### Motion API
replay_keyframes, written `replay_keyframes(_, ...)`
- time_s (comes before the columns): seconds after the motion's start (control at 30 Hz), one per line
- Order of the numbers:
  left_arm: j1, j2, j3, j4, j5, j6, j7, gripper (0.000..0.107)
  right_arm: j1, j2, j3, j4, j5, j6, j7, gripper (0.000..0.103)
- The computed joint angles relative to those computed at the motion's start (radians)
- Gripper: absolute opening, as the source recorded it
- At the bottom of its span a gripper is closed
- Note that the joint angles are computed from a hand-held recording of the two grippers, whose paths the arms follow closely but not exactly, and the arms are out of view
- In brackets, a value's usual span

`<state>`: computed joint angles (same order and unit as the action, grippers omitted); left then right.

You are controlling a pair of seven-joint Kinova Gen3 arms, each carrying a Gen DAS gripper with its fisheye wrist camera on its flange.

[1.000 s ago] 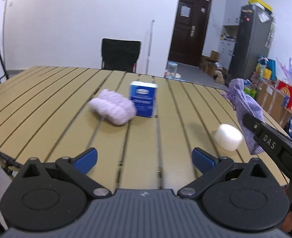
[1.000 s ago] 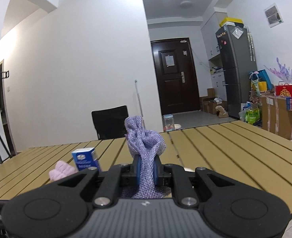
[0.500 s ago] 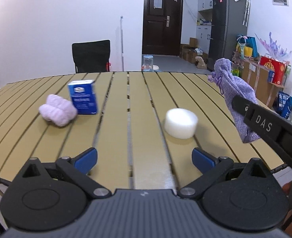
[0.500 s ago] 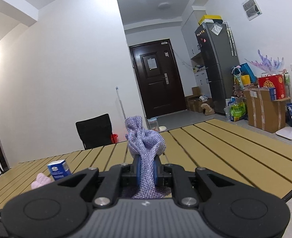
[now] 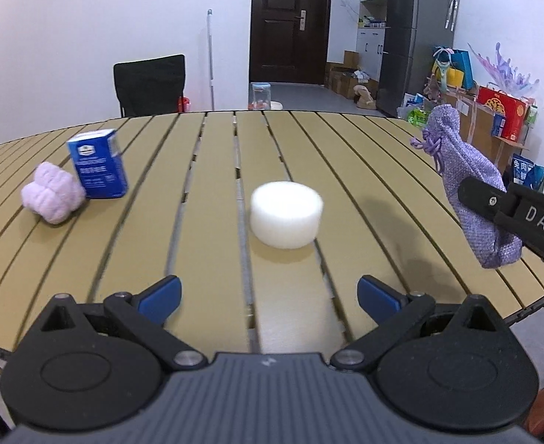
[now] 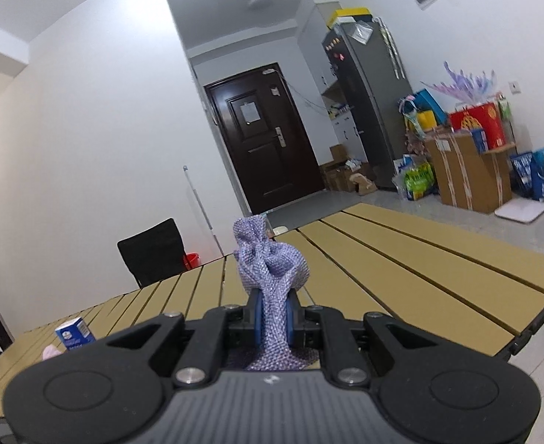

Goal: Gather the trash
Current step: 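Grasp the white cylinder sponge with the left tool, then carry the purple bag and white sponge in both tools down over the black bin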

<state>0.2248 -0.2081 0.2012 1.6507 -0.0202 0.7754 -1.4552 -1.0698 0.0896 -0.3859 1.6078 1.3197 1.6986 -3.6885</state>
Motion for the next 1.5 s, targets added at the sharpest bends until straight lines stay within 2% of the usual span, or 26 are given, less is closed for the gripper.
replay_keyframes(0.2, 0.006, 0.039, 0.052, -0.017, -0.065, -0.01, 0.073, 0.103, 0.05, -0.04, 0.003, 0.064, -0.032, -0.059, -0.05, 0.012)
replay_keyframes(0.4, 0.035, 0.09, 0.058, -0.044, -0.116, -0.018, 0.133, 0.103, 0.102, -0.063, -0.006, 0.13, -0.036, -0.12, -0.121, 0.012)
replay_keyframes(0.57, 0.063, 0.144, 0.066, -0.082, -0.207, -0.022, 0.221, 0.103, 0.146, -0.081, -0.006, 0.19, -0.03, -0.174, -0.199, 0.012)
replay_keyframes(0.73, 0.109, 0.209, 0.052, -0.148, -0.32, 0.003, 0.351, 0.103, 0.179, -0.084, -0.01, 0.227, -0.004, -0.202, -0.263, 0.012)
replay_keyframes(0.9, 0.151, 0.254, 0.013, -0.193, -0.357, 0.029, 0.398, 0.103, 0.203, -0.078, -0.001, 0.241, 0.007, -0.251, -0.28, 0.011)
replay_keyframes(0.97, 0.159, 0.258, 0.002, -0.192, -0.349, 0.02, 0.383, 0.097, 0.211, -0.075, 0.005, 0.244, 0.014, -0.272, -0.283, 0.011)
replay_keyframes(1.03, 0.141, 0.261, 0.008, -0.196, -0.312, 0.021, 0.343, 0.081, 0.218, -0.074, 0.009, 0.248, 0.019, -0.289, -0.28, 0.011)
replay_keyframes(1.1, 0.161, 0.258, -0.01, -0.189, -0.319, 0.011, 0.327, 0.061, 0.221, -0.07, 0.011, 0.245, 0.025, -0.298, -0.271, 0.011)
replay_keyframes(1.17, 0.176, 0.254, -0.025, -0.185, -0.324, 0.014, 0.321, 0.058, 0.228, -0.075, 0.015, 0.25, 0.028, -0.314, -0.264, 0.011)
replay_keyframes(1.3, 0.139, 0.22, -0.023, -0.154, -0.283, -0.017, 0.303, 0.057, 0.24, -0.088, 0.016, 0.262, 0.032, -0.337, -0.251, 0.011)
replay_keyframes(1.5, 0.09, 0.141, -0.026, -0.111, -0.211, -0.038, 0.207, 0.057, 0.234, -0.081, 0.0, 0.245, 0.052, -0.314, -0.204, 0.011)
